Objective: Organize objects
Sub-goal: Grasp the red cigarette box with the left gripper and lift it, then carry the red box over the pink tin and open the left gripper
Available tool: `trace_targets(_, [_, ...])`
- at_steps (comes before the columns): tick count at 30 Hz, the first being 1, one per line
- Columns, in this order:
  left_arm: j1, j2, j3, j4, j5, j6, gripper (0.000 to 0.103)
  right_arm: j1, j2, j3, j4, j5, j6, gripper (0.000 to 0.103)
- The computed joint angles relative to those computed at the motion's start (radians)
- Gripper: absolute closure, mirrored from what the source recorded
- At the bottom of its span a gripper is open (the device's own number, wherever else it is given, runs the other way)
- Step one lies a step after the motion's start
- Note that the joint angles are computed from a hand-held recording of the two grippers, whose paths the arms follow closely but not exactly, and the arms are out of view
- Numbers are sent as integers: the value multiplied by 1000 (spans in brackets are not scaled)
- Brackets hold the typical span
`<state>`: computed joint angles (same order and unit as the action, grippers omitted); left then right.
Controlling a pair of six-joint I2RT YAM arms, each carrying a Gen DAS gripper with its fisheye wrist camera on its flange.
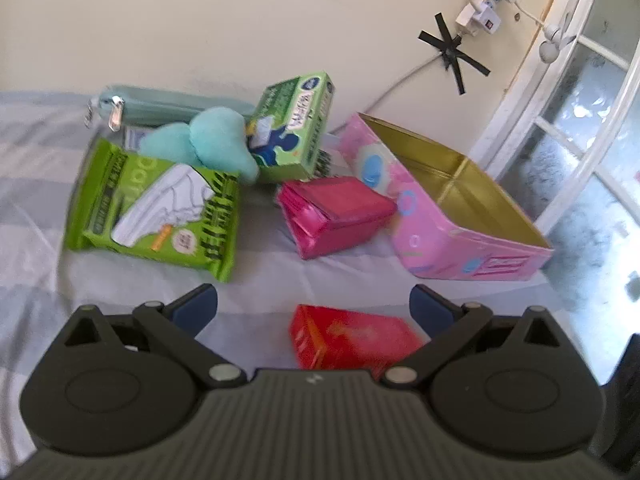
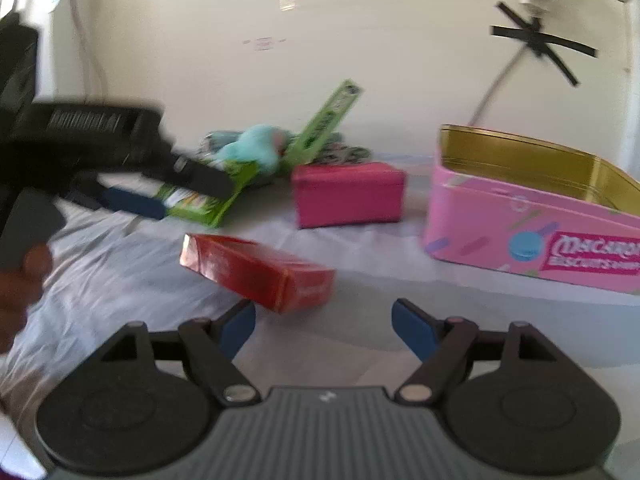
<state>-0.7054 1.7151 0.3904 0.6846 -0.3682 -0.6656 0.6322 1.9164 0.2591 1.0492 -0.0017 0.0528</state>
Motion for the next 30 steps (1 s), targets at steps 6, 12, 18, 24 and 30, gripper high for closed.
trace_targets(6, [76, -14, -49, 37, 189, 6, 16, 24, -1, -17, -5, -50, -68, 13])
trace_targets(12, [73, 63, 56, -101, 268, 17, 45, 47, 34, 68, -87, -46, -85, 39])
trace_targets(18, [29, -9, 171, -237, 209, 109, 45, -30, -80, -21, 25, -15, -104, 43])
trace_targets(24, [-35, 137, 463, -218, 161, 255, 43, -214, -152, -23, 121, 26, -191, 39])
trace_targets(30, [-24, 422, 855, -308, 199, 251, 43, -398, -41, 163, 14, -27, -201, 39])
